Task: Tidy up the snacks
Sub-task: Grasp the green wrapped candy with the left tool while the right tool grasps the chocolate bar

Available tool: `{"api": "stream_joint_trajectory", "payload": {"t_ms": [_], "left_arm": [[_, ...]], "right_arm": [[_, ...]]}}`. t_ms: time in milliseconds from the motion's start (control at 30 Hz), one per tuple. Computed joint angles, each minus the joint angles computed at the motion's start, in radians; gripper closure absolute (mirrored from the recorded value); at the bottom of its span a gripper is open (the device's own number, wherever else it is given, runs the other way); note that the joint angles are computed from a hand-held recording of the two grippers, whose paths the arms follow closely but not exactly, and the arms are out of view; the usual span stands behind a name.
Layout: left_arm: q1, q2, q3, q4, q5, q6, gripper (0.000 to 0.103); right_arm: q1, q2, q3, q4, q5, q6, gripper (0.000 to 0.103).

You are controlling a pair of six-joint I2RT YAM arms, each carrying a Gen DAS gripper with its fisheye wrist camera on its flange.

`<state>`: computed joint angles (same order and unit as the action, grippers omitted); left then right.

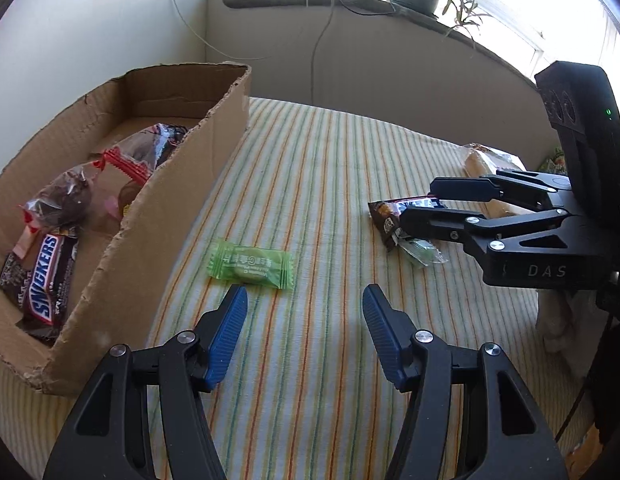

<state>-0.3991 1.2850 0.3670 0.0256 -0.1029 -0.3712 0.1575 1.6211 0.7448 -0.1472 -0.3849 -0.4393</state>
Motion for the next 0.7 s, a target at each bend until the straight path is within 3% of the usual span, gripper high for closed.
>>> {"api": "stream_joint_trajectory", "payload": {"t_ms": [233, 467, 700], "left_arm": [[-0.041, 0.156, 0.114, -0.025, -0.116, -0.017, 0.039], [-0.026, 0.276, 0.196, 0.015, -0.063, 0.062, 0.034], [-0.052, 0.301, 0.207, 0.045, -0.061, 0.113, 0.06]], "right_arm": [[-0.033, 0.013, 0.016, -0.007, -0.025, 0.016, 0.038], [-0.049, 0.03, 0.034, -0.03, -0.052, 0.016, 0.044], [-0.038, 0.031, 0.035, -0.056, -0.075, -0.017, 0.043]]}}
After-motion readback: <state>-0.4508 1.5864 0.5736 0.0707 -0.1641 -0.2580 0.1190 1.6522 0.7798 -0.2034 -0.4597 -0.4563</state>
